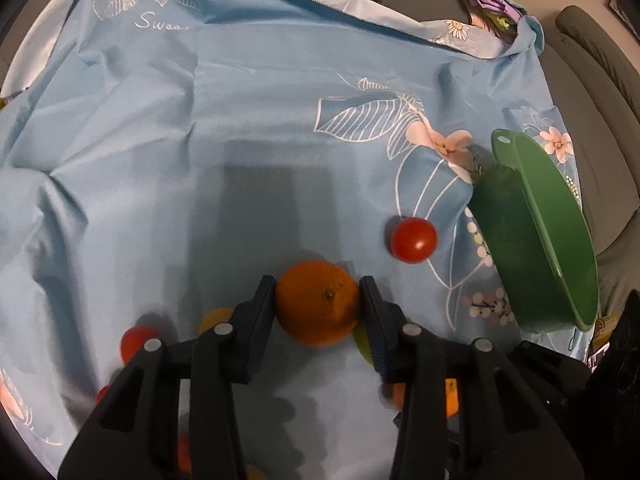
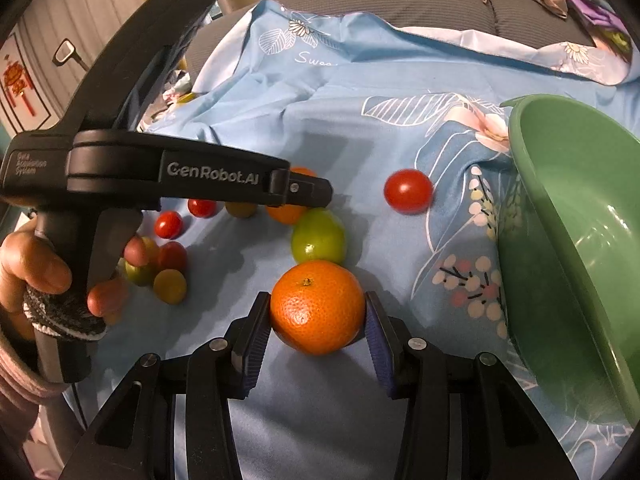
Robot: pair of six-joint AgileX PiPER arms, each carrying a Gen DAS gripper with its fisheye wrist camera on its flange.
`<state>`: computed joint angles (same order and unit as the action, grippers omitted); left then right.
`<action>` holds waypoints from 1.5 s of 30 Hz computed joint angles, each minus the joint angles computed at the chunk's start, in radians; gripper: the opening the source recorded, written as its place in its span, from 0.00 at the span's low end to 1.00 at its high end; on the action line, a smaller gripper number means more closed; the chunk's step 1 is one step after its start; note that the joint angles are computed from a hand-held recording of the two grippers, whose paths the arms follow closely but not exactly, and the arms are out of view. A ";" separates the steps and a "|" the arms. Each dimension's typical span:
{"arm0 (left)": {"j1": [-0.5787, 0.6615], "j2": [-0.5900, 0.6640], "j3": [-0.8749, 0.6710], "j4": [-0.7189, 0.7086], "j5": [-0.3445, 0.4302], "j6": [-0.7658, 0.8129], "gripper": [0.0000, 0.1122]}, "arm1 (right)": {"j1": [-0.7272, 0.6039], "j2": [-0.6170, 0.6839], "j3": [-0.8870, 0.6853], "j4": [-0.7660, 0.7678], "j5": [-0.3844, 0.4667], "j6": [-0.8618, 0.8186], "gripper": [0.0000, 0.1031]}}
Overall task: Organize fruits
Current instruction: 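Carry both oranges to the green bowl and open both tools to drop them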
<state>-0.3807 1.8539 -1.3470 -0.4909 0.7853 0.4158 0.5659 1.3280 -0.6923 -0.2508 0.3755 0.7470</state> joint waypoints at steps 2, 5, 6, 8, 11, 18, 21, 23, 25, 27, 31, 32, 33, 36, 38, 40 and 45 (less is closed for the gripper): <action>0.006 -0.041 0.030 -0.030 -0.009 0.027 0.37 | -0.005 -0.015 0.009 0.037 -0.005 -0.025 0.45; 0.009 -0.132 0.088 -0.038 -0.026 0.053 0.37 | 0.004 -0.052 0.018 0.045 0.000 -0.024 0.45; 0.009 -0.155 0.100 -0.046 -0.024 0.059 0.37 | 0.012 -0.074 0.022 0.028 0.006 -0.006 0.45; 0.009 -0.210 0.125 -0.074 -0.013 0.085 0.37 | 0.027 -0.110 0.025 -0.010 0.019 0.035 0.45; -0.016 -0.257 0.128 -0.087 0.002 0.096 0.37 | 0.042 -0.196 0.030 -0.078 0.058 0.106 0.45; -0.169 -0.254 0.050 -0.062 -0.016 0.050 0.37 | 0.086 -0.372 0.027 -0.363 0.259 0.368 0.45; -0.236 -0.207 -0.002 -0.048 -0.029 0.022 0.37 | 0.089 -0.435 0.043 -0.447 0.381 0.439 0.45; -0.274 -0.171 -0.037 -0.045 -0.037 0.019 0.37 | 0.046 -0.451 0.053 -0.442 0.401 0.425 0.45; -0.312 -0.126 -0.078 -0.032 -0.039 0.000 0.37 | -0.033 -0.468 0.069 -0.392 0.395 0.367 0.45; -0.353 -0.074 -0.122 0.009 -0.040 -0.039 0.37 | -0.103 -0.480 0.083 -0.338 0.391 0.306 0.45; -0.401 -0.016 -0.164 0.074 -0.038 -0.079 0.37 | -0.188 -0.508 0.106 -0.264 0.378 0.200 0.45; -0.408 -0.011 -0.165 0.089 -0.041 -0.087 0.38 | -0.204 -0.513 0.109 -0.252 0.377 0.179 0.45; -0.416 -0.005 -0.171 0.109 -0.041 -0.103 0.38 | -0.216 -0.513 0.113 -0.242 0.375 0.168 0.45; -0.430 -0.002 -0.167 0.158 -0.044 -0.132 0.37 | -0.244 -0.518 0.124 -0.210 0.374 0.140 0.45; -0.432 -0.017 -0.149 0.162 -0.060 -0.123 0.37 | -0.236 -0.523 0.126 -0.215 0.383 0.152 0.45; -0.434 -0.036 -0.135 0.172 -0.071 -0.124 0.38 | -0.214 -0.527 0.122 -0.232 0.405 0.180 0.45; -0.456 -0.114 -0.067 0.245 -0.132 -0.160 0.55 | -0.082 -0.563 0.095 -0.336 0.510 0.320 0.46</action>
<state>-0.8366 1.7398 -1.4136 -0.2458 0.6536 0.2555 0.4837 0.7652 -0.5975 -0.5871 0.8851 1.0670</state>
